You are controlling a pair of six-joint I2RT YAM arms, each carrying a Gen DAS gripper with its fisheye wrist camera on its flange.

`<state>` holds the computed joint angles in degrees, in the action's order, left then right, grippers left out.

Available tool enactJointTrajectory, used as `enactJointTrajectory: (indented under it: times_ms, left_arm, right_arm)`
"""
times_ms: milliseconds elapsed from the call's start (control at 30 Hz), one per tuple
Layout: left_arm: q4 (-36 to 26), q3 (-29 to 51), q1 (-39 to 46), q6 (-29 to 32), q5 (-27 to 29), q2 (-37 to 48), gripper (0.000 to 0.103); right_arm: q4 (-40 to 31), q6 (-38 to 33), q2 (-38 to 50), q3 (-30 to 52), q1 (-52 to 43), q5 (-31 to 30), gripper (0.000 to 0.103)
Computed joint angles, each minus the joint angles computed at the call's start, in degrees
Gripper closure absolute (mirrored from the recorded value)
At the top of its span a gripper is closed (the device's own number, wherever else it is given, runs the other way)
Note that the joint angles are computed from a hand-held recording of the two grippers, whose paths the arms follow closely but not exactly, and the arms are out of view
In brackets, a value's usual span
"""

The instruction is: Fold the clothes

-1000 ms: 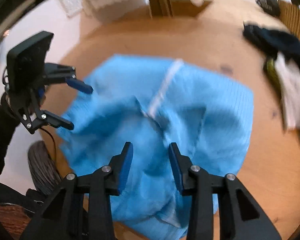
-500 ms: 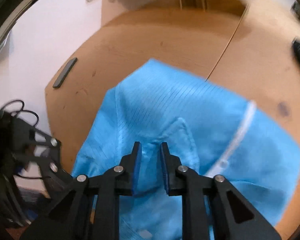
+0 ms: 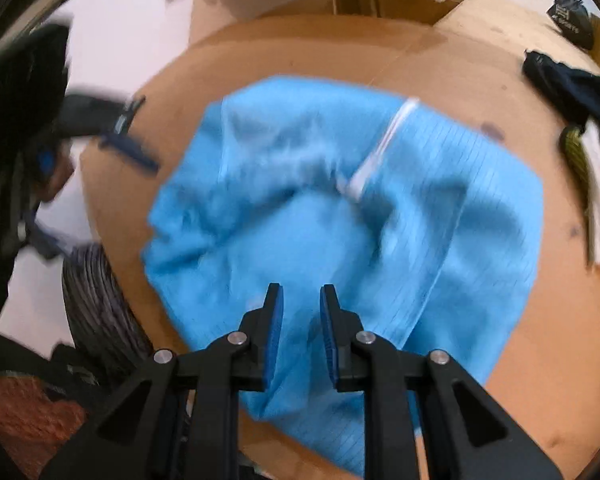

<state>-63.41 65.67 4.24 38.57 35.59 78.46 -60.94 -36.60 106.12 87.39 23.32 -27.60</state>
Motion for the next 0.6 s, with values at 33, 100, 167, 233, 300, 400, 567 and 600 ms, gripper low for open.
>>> enactJointTrajectory:
  times_ms: [33, 100, 167, 233, 300, 400, 567, 600]
  left_arm:
    - [1.39, -0.78, -1.23, -0.31, -0.76, 1.78, 0.029]
    - [4.78, -2.37, -2.95, -2.47, -6.41, 7.16, 0.03]
    - [4.33, -2.83, -2.13, -2.82, -7.13, 9.4, 0.032]
    - [2.41, -0.93, -1.14, -2.15, -4.6, 7.65, 0.032]
    - [1.17, 2.75, -1.02, -1.56, -1.52, 6.4, 0.03]
    - [3.01, 9.16, -2.9, -3.19, -0.63, 9.73, 0.029]
    - [8.18, 14.63, -4.54, -7.74, -4.58, 21.18, 0.029]
    - [8.02, 15.03, -4.27, -8.96, -6.3, 23.6, 0.03]
  right_arm:
    - [0.36, -0.06, 0.09, -1.33, -0.03, 0.19, 0.084]
    - [-1.86, -1.24, 0.47, -0.56, -1.75, -2.28, 0.084]
    - [-4.65, -2.68, 1.04, 0.78, -3.65, -4.98, 0.084]
    - [-6.97, -3.38, 1.34, 4.95, -6.94, -9.11, 0.084]
    - [-5.01, -0.98, 1.74, 8.53, -8.63, -9.69, 0.084]
    - [-3.5, 2.43, 5.56, 15.52, -8.7, -10.67, 0.084]
    - [-2.89, 4.62, 13.65, 20.64, -4.19, -3.09, 0.084]
    - [-2.85, 5.0, 14.83, 20.81, -3.34, -1.11, 0.084]
